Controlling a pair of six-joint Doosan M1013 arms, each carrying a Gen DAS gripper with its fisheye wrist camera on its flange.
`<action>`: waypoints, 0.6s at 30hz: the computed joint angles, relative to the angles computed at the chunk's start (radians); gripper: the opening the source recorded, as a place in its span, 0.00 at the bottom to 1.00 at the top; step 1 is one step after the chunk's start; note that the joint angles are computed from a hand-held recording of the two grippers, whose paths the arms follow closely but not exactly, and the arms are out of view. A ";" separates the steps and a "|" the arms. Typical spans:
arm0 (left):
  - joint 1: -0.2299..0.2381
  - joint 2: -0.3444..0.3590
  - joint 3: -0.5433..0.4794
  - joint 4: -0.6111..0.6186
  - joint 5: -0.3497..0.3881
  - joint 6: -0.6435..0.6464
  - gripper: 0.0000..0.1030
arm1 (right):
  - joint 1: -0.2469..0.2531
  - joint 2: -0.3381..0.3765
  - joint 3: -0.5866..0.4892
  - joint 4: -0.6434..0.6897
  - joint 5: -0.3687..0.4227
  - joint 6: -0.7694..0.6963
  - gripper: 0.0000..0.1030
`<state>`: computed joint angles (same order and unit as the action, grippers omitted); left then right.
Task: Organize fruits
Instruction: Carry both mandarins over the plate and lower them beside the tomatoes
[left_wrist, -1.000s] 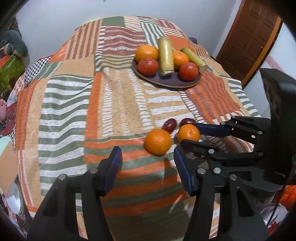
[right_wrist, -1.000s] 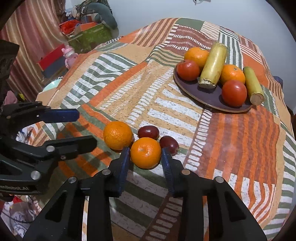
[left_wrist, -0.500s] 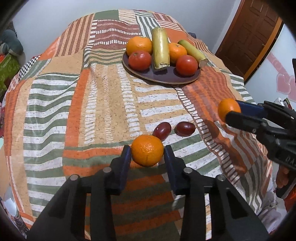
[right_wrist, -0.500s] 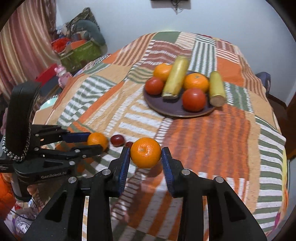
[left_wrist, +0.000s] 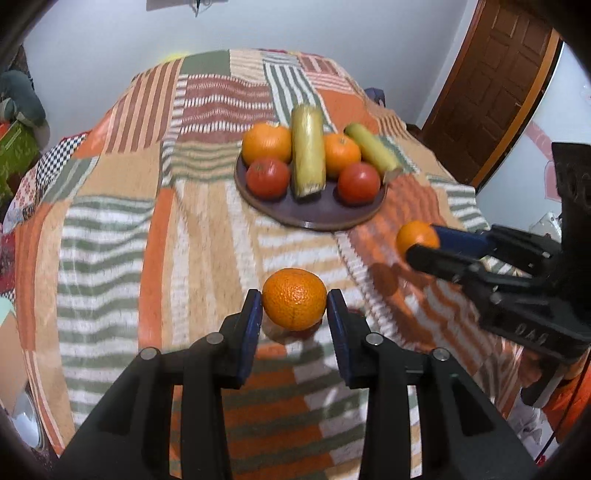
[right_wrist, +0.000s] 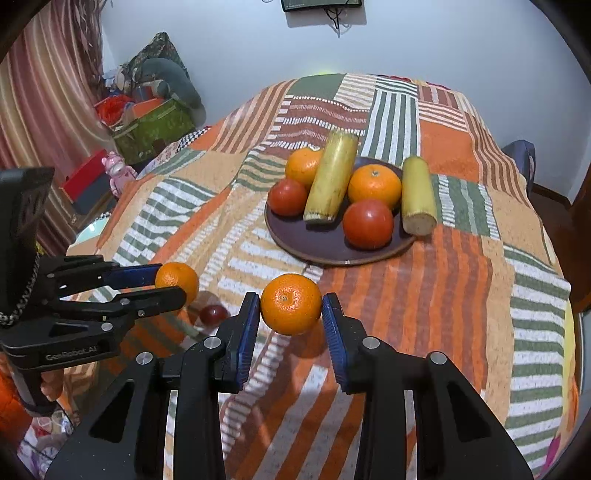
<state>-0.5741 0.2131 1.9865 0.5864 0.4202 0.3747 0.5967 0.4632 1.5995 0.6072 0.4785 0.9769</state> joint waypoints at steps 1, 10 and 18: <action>0.003 0.001 -0.003 0.004 -0.005 -0.001 0.35 | 0.000 0.004 -0.005 0.002 0.000 -0.003 0.31; 0.036 0.041 -0.061 0.001 -0.020 0.056 0.35 | -0.005 0.049 -0.065 0.007 0.015 -0.011 0.31; 0.066 0.087 -0.110 -0.059 -0.036 0.144 0.35 | -0.009 0.089 -0.111 -0.001 0.035 0.006 0.31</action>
